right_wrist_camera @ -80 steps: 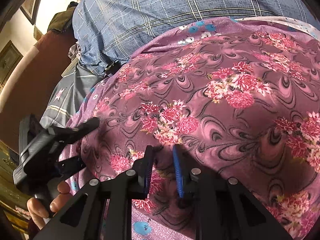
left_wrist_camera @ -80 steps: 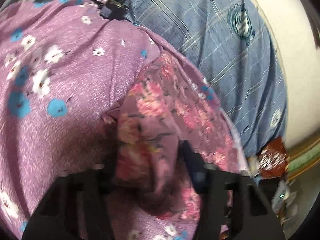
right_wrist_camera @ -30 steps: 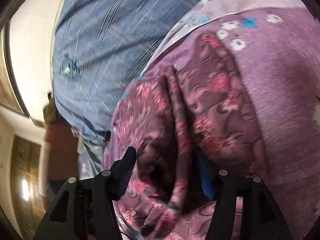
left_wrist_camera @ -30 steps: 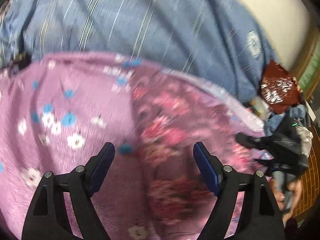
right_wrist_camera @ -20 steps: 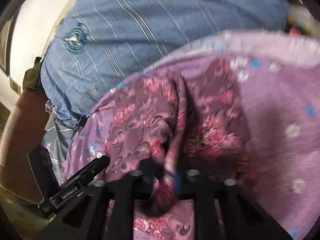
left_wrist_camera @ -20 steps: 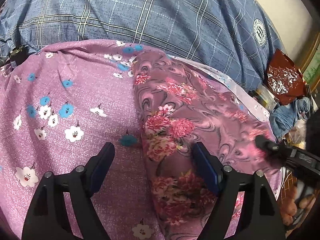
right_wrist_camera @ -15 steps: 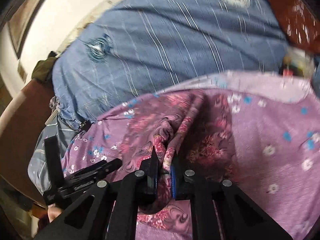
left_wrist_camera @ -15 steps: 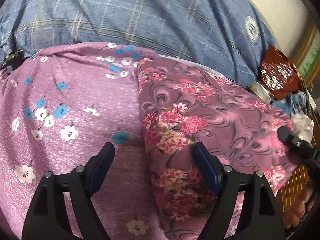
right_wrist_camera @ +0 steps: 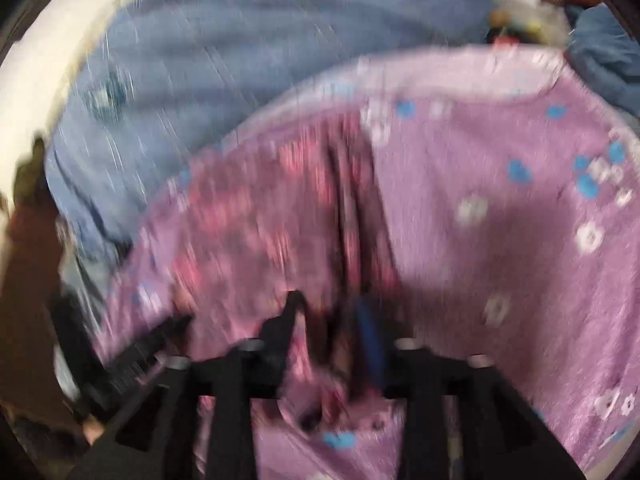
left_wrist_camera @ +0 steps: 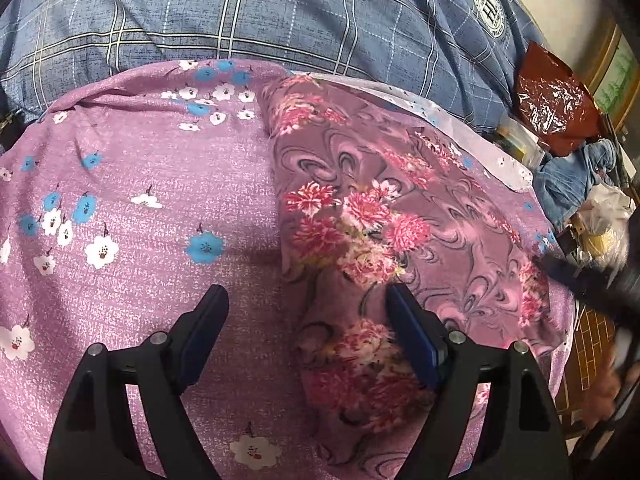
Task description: Fold small clothes
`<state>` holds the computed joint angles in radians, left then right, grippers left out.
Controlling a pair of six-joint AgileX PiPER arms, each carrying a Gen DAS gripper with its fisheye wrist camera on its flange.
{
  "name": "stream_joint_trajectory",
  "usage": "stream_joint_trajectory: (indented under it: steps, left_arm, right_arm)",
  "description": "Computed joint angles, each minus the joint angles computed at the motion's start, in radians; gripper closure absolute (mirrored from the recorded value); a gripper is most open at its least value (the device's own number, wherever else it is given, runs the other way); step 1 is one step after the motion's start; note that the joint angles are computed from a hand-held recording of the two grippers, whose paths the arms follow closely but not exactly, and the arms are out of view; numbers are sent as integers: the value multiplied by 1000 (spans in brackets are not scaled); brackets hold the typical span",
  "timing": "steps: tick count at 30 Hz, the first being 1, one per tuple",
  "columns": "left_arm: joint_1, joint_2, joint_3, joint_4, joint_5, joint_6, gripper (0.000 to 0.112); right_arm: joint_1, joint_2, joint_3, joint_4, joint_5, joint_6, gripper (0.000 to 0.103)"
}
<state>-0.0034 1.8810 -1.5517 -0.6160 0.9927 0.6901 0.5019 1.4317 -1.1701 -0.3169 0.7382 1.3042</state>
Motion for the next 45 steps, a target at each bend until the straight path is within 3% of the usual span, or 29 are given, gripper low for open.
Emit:
stream_joint_trajectory:
  steps: [3, 7, 8, 10, 11, 12, 13, 14, 15, 17, 18, 19, 21, 22, 25, 30, 33, 36, 40, 42, 45]
  left_arm:
    - [-10, -18, 32, 8, -34, 18, 29]
    - [-11, -17, 39, 6, -48, 36, 27]
    - [-8, -10, 32, 3, -40, 38, 26]
    - [-6, 6, 17, 3, -30, 35, 23]
    - [-7, 10, 14, 5, -30, 35, 22]
    - [-10, 13, 14, 11, -37, 33, 18]
    - [-16, 16, 12, 22, -48, 28, 15]
    - [-20, 21, 8, 32, -49, 23, 14]
    - [-23, 28, -2, 42, -42, 12, 14]
    - [-19, 35, -21, 50, -17, -11, 14]
    - [-18, 27, -22, 60, -14, -21, 14]
    - [-19, 7, -8, 67, -29, -17, 15]
    - [-23, -51, 48, 75, -76, 14, 15]
    - [-20, -80, 76, 63, -80, 50, 15]
    - [-8, -109, 123, 49, -58, 121, 15]
    - [13, -77, 155, 57, -41, 156, 14]
    - [15, -70, 140, 53, -31, 198, 14]
    - [20, -48, 84, 43, 18, 189, 14]
    - [65, -52, 35, 2, 17, 165, 14]
    - [91, -56, 18, -23, 22, 144, 14]
    - [66, -59, 26, 39, -7, 84, 14]
  right_arm:
    - [11, 40, -84, -150, -6, 70, 47]
    - [-61, 235, -305, -27, 48, -137, 47]
    - [-97, 282, -341, 40, 21, -194, 48]
    - [-153, 315, -322, 240, -112, -340, 57]
    - [-166, 351, -337, 340, -139, -418, 68]
    - [-176, 379, -354, 400, -126, -467, 83]
    - [-190, 423, -387, 420, -74, -477, 87]
    - [-193, 445, -396, 400, -47, -448, 98]
    - [-203, 465, -378, 386, -61, -420, 103]
    - [-223, 441, -312, 432, -140, -424, 103]
    - [-218, 432, -319, 413, -125, -401, 102]
    - [-203, 424, -335, 354, -104, -361, 95]
    - [-162, 420, -384, 251, -71, -341, 93]
    - [-143, 428, -404, 260, -95, -368, 93]
    - [-139, 493, -499, 451, -134, -559, 93]
    - [-172, 766, -830, 575, 54, -649, 83]
    - [-192, 780, -825, 632, 13, -671, 83]
    - [-173, 742, -816, 535, 36, -584, 78]
    - [-106, 601, -687, 296, 45, -406, 77]
    - [-48, 500, -600, 108, 123, -269, 77]
    - [-6, 333, -382, 7, 86, -133, 77]
